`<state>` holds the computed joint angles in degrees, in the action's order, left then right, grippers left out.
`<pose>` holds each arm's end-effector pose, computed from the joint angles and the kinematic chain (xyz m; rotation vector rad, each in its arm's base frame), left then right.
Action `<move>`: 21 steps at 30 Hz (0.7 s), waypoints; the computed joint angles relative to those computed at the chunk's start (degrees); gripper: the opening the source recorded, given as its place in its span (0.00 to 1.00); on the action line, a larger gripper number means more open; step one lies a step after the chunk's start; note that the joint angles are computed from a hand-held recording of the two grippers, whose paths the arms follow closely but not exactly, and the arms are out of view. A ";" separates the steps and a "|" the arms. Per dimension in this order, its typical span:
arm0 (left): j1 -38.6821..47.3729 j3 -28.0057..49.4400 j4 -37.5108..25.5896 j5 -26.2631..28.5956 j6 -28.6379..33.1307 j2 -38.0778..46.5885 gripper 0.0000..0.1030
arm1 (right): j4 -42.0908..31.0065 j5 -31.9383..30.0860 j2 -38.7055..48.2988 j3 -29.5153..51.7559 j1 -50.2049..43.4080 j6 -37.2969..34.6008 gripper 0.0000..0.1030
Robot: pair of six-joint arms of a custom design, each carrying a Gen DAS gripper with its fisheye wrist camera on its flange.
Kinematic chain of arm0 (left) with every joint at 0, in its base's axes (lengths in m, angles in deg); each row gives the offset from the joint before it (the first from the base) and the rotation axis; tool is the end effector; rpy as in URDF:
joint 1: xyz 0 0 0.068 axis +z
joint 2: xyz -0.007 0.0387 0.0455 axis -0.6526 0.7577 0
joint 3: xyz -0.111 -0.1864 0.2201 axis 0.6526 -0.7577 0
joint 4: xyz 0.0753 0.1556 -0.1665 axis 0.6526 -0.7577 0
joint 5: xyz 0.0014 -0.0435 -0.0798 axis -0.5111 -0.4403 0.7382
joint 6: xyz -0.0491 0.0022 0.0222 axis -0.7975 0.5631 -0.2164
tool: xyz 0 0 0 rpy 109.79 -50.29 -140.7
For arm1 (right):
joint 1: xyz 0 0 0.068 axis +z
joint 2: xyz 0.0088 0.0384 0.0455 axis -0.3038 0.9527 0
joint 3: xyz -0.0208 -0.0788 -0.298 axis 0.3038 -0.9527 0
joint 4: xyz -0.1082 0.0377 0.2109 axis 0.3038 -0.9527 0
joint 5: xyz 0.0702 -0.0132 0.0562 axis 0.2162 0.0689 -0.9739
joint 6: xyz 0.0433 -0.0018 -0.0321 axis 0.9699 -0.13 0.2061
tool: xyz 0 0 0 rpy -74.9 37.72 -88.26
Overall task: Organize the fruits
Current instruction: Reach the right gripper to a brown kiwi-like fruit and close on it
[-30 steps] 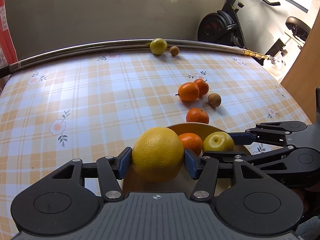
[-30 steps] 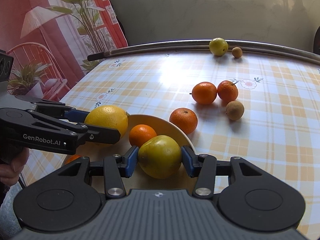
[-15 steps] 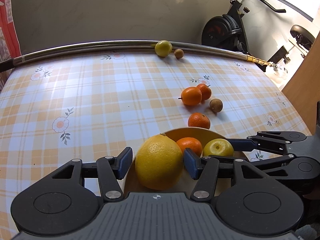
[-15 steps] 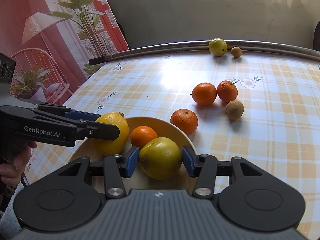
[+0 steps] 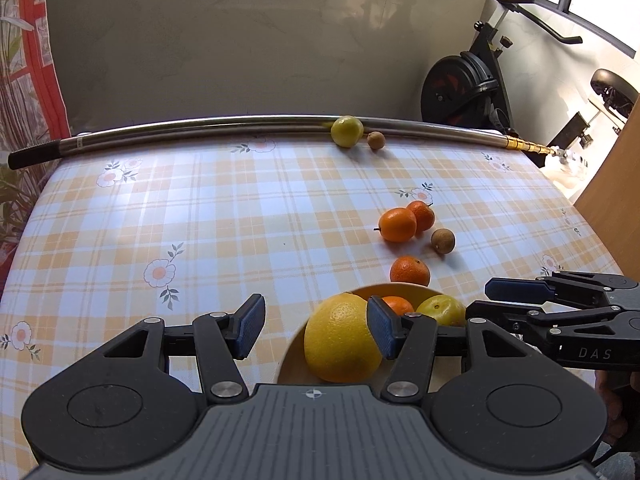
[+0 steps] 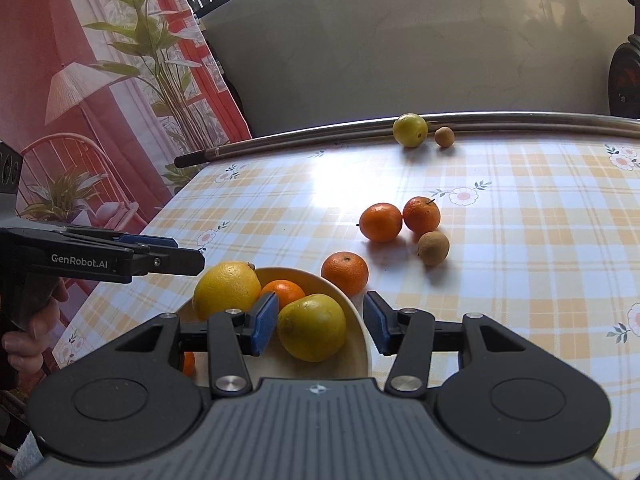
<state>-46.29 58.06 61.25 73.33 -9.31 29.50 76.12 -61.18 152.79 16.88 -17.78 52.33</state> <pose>0.2405 -0.0247 0.2548 -0.0022 2.4085 -0.1397 0.2057 0.0209 0.2361 -0.3853 2.2602 0.7113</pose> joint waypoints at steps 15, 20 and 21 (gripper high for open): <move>10.64 8.96 -7.61 1.05 1.11 -8.88 0.57 | -7.19 -4.53 0.26 7.95 -15.40 -4.36 0.50; 13.89 10.69 -9.18 0.74 -0.87 -9.76 0.57 | -7.50 -2.42 1.53 10.20 -17.03 -4.32 0.50; 13.88 10.88 -9.31 0.72 -1.11 -9.73 0.57 | -7.36 -3.04 2.05 10.55 -17.70 -3.91 0.50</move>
<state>-32.41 68.94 51.94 74.05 -10.42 19.76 68.76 -64.22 154.83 27.43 -35.47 48.42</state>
